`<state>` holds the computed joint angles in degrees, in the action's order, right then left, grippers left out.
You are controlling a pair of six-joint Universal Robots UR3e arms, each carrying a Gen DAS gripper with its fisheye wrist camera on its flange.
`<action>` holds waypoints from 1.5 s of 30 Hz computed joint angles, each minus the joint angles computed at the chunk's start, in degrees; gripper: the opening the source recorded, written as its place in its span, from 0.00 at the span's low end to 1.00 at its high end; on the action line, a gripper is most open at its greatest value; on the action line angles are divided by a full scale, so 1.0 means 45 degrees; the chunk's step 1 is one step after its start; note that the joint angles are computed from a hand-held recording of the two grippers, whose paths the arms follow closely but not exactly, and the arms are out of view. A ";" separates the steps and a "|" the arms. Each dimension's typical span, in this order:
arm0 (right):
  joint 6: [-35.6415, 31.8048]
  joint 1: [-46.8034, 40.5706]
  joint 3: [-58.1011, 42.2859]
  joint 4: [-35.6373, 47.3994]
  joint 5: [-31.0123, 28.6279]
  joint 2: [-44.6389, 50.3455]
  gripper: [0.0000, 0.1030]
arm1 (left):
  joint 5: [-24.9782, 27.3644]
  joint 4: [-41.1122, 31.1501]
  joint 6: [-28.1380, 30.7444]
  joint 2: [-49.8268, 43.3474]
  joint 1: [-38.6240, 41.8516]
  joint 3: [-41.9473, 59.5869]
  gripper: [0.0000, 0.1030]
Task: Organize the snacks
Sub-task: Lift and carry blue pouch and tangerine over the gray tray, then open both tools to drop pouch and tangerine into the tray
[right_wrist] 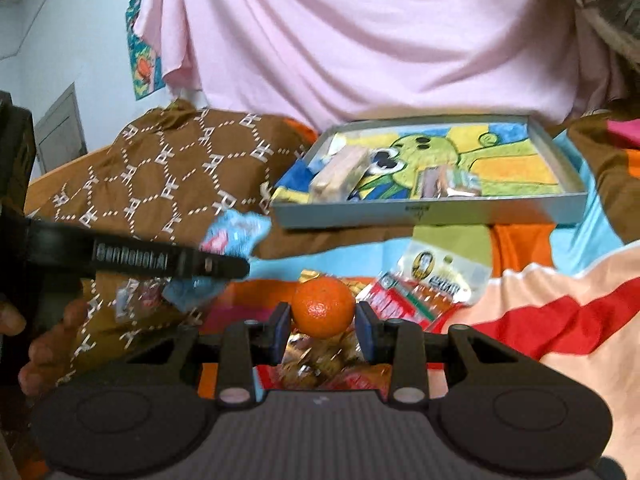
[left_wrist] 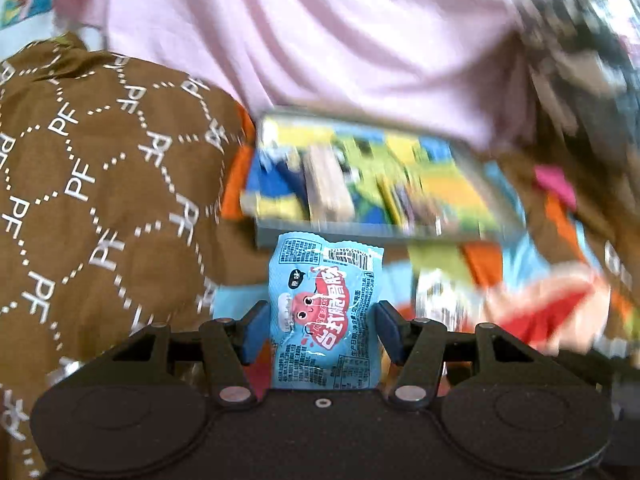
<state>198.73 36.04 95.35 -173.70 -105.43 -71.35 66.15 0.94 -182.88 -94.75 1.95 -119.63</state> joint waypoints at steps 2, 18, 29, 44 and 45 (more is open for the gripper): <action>-0.0170 -0.0039 -0.0242 -0.0233 -0.0320 0.0204 0.38 | 0.0586 0.0757 -0.1142 -0.0872 -0.0298 0.0874 0.57; -0.1799 -0.0884 -0.5755 -0.1160 -0.1902 0.4238 0.38 | 0.2647 0.0762 -0.3460 -0.6873 -0.1321 0.8956 0.58; -0.1973 -0.1241 -0.8564 0.0272 -0.2301 0.6366 0.38 | 0.2724 -0.1034 -0.2716 -0.8563 -0.1501 1.1497 0.58; -0.1818 -0.1269 -0.8794 0.0320 -0.2185 0.6778 0.46 | 0.3078 -0.1999 -0.1679 -0.8692 -0.1750 1.2190 0.66; -0.1803 -0.1266 -0.8751 0.0301 -0.2202 0.6747 0.48 | 0.3113 -0.1995 -0.1596 -0.8622 -0.1760 1.2132 0.68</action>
<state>190.62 30.34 55.97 -172.34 -115.34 -40.99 80.16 -8.04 -190.06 -133.55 -5.97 -65.04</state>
